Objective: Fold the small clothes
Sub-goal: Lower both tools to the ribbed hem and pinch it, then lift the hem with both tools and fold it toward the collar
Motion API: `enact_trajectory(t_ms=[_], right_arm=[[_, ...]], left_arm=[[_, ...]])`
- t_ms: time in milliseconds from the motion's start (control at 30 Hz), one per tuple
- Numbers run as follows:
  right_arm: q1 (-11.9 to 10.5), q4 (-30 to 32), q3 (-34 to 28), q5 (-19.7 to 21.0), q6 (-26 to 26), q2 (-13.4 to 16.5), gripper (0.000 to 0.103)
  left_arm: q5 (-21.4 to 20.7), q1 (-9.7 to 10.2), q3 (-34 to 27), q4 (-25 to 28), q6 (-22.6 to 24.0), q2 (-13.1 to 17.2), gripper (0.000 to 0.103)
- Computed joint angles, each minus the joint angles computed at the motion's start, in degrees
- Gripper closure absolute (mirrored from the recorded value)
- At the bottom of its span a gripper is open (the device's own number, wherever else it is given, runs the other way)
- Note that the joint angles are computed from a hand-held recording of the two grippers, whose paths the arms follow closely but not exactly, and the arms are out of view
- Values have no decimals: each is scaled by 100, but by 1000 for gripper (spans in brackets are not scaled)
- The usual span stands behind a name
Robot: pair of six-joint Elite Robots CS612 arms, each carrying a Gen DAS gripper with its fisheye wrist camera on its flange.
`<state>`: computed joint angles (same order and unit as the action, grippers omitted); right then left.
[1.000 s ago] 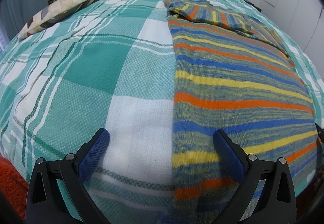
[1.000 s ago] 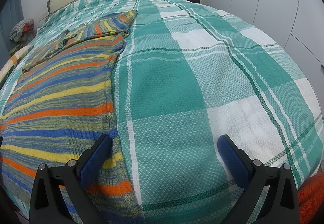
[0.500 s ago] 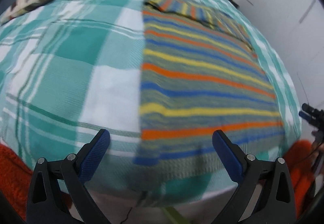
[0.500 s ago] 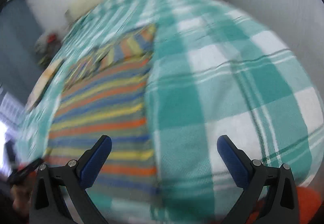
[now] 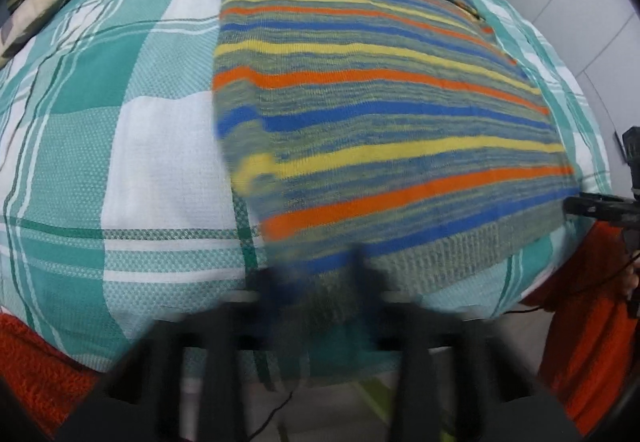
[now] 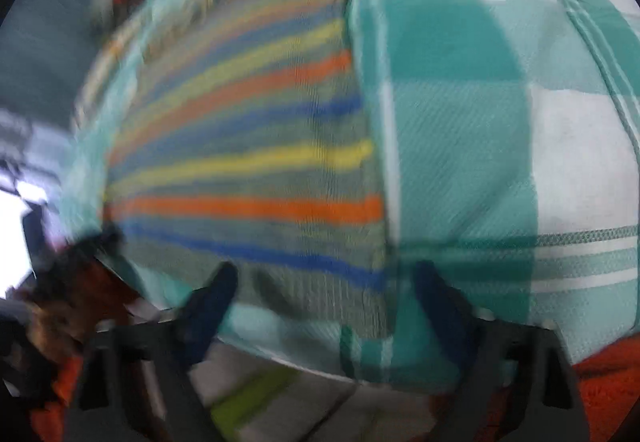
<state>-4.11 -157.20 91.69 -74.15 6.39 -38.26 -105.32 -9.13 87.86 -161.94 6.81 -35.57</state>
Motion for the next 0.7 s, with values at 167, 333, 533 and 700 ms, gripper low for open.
enact_trajectory(t_ms=[167, 333, 533, 700], right_arm=[[-189, 212, -2, 599, -147, -157, 97], [-449, -650, 115, 1517, 304, -229, 97], [-586, -1333, -897, 1855, 1194, 300, 97], [-572, -1136, -2454, 1853, 1787, 1030, 97]], left_arm=[[-455, 151, 94, -39, -241, -142, 98], [-1759, 481, -123, -91, -734, -193, 98], [-2322, 596, -1550, 106, -1621, 372, 98], [-1907, 382, -3532, 993, -2238, 1285, 98]])
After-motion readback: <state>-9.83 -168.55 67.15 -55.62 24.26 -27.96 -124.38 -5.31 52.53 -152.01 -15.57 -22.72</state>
